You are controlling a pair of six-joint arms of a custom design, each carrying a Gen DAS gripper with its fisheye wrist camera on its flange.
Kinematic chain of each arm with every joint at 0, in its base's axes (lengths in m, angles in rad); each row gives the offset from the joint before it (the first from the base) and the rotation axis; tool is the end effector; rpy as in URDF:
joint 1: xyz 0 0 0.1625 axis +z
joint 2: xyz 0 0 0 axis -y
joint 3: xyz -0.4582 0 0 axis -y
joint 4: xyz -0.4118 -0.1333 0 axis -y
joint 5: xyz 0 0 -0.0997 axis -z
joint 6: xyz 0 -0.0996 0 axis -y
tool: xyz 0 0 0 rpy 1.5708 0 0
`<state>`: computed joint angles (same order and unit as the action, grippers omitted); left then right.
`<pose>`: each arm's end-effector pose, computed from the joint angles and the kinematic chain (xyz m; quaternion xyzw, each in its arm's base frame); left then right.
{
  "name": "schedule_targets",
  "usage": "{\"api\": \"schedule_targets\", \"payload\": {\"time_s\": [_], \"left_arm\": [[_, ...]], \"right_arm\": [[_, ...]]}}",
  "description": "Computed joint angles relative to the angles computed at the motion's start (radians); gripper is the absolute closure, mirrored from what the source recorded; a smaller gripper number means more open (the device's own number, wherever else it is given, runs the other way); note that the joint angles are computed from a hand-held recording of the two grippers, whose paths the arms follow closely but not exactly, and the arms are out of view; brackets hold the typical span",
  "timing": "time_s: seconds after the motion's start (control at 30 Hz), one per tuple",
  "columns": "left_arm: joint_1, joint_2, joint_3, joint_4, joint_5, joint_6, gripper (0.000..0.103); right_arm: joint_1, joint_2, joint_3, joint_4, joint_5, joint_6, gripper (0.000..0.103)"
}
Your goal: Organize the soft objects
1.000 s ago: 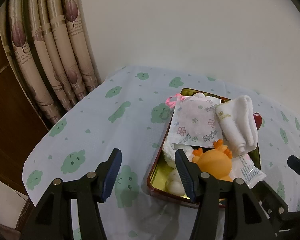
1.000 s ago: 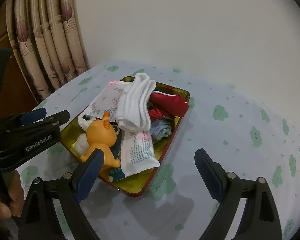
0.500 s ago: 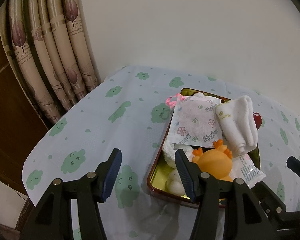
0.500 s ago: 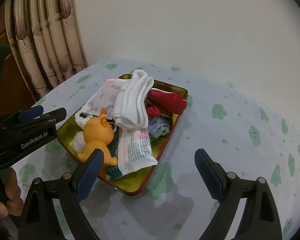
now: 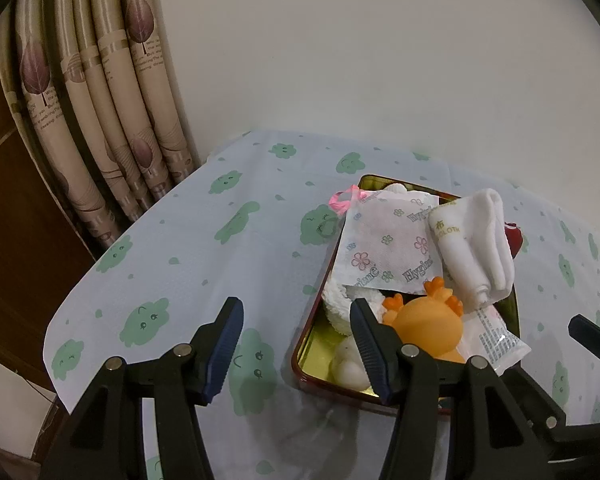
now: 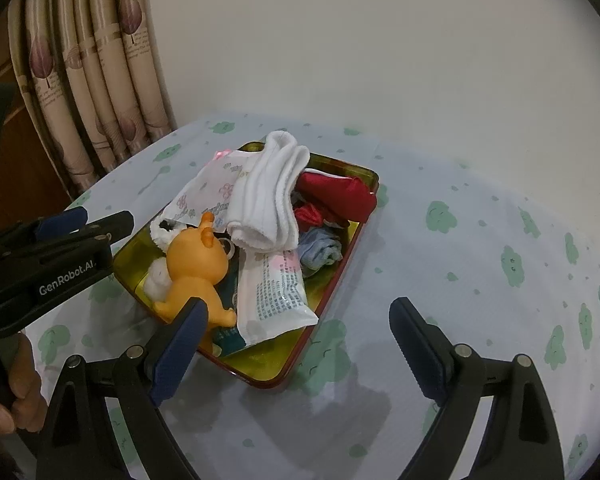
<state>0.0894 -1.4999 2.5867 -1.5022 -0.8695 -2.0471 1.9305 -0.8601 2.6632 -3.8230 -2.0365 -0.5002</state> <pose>-0.1763 -0.2142 0.1331 -0.0394 0.8078 -0.3810 0.4480 0.2000 -0.2801 0.0722 0.3487 -0.8837 0.2003 0.2396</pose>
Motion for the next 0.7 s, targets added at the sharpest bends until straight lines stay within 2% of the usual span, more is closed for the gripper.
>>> {"api": "schedule_targets", "payload": {"time_s": [0.7], "left_arm": [[-0.013, 0.012, -0.003, 0.008, 0.004, -0.001, 0.046]], "right_arm": [[0.01, 0.01, -0.002, 0.02, -0.001, 0.013, 0.013]]}}
